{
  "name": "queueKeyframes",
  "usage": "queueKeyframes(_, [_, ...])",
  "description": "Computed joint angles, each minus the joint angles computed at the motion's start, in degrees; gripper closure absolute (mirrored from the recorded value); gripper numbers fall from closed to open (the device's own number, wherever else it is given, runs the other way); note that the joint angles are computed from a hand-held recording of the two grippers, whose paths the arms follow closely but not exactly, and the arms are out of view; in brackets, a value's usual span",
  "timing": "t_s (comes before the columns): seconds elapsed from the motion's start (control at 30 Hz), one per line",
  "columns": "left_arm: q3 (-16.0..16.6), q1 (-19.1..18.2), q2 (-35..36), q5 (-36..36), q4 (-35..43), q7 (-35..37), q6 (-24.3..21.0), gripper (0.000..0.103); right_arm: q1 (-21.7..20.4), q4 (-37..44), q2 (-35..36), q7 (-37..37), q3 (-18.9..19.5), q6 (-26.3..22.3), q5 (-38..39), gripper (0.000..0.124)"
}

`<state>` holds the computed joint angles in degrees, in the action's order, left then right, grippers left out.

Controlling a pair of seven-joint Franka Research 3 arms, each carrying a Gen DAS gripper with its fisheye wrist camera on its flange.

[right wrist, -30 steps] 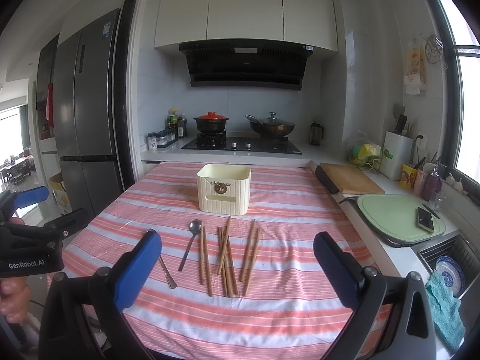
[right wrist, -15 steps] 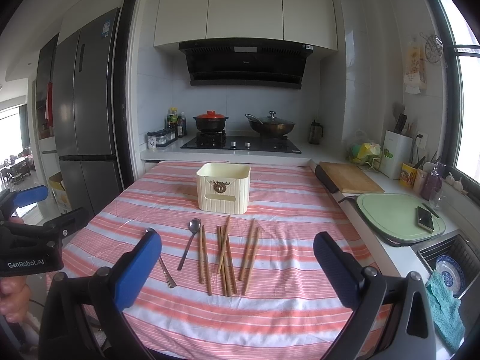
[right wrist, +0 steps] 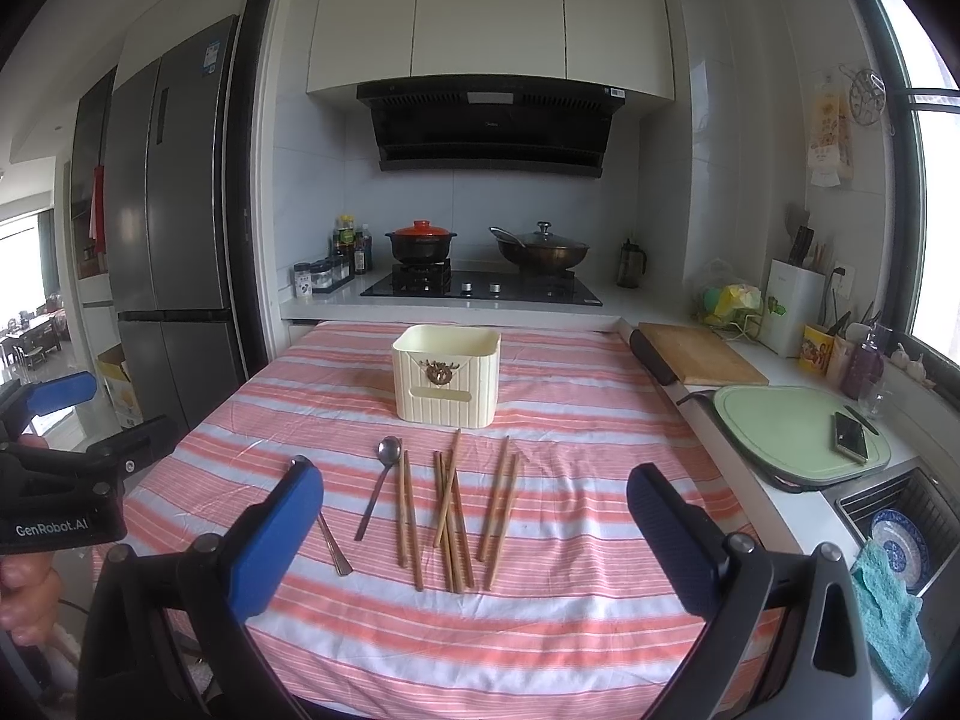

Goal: Organize utensils

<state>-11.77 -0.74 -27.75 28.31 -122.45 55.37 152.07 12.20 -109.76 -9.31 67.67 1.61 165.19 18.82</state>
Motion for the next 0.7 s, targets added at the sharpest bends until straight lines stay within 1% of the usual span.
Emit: queueKeyframes(0.7, [0.19,-0.18,0.03,-0.03,-0.11,0.18,-0.04,0.000,0.02,-0.06,0.01,-0.18,-0.04,0.05,0.14,0.021])
